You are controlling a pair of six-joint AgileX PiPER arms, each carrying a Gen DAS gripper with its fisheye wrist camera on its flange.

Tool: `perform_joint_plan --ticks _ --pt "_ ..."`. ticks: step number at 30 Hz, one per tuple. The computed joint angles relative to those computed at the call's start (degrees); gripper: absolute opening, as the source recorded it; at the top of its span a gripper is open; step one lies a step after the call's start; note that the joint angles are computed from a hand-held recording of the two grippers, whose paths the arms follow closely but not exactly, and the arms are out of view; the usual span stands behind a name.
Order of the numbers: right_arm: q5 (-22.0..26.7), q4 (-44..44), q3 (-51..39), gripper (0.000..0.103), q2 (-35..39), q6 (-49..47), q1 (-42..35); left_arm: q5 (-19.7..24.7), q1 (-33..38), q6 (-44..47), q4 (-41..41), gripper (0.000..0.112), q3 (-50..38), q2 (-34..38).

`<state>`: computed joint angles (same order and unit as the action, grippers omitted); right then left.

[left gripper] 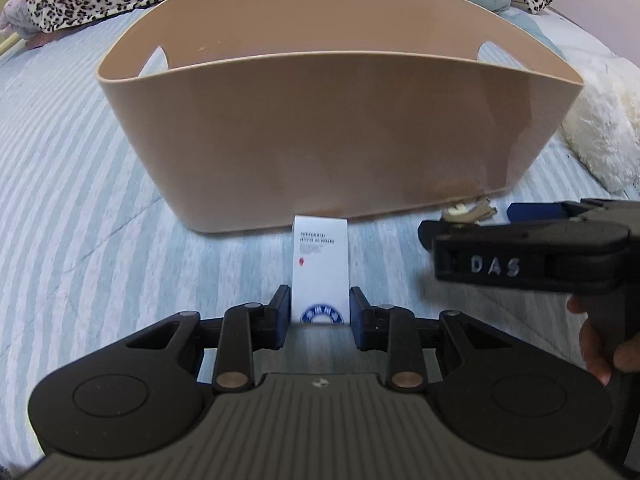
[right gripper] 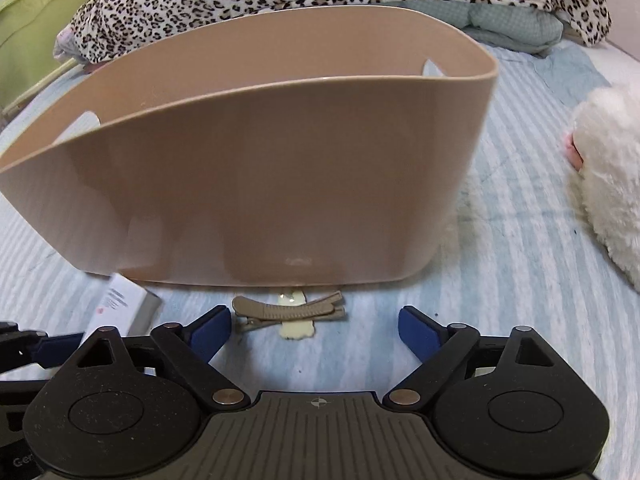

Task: Organize objects
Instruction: 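Grasp the white card box with left tool while right tool grasps the beige hair clip, then lower both items into the basket and open both tools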

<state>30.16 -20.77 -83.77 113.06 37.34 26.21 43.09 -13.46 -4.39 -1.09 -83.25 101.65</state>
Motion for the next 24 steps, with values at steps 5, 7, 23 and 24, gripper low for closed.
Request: perform_joint_plan --ticks 5,7,23,24 --pt "-2.24 -4.85 2.07 0.053 -0.92 3.92 0.83 -0.62 -0.47 -1.75 0.18 0.032 0.19 0.28" --pt "-3.16 -3.85 3.0 0.053 -1.44 3.4 0.46 -1.55 -1.53 -3.26 2.17 0.031 1.38 -0.37" --pt "-6.12 -5.06 15.26 0.053 -16.4 5.62 0.37 -0.49 -6.57 -11.01 12.31 0.031 5.09 -10.79" --pt "-4.4 -1.45 14.6 0.053 -17.48 2.39 0.04 -0.31 -6.58 -11.09 12.64 0.031 4.95 -11.59"
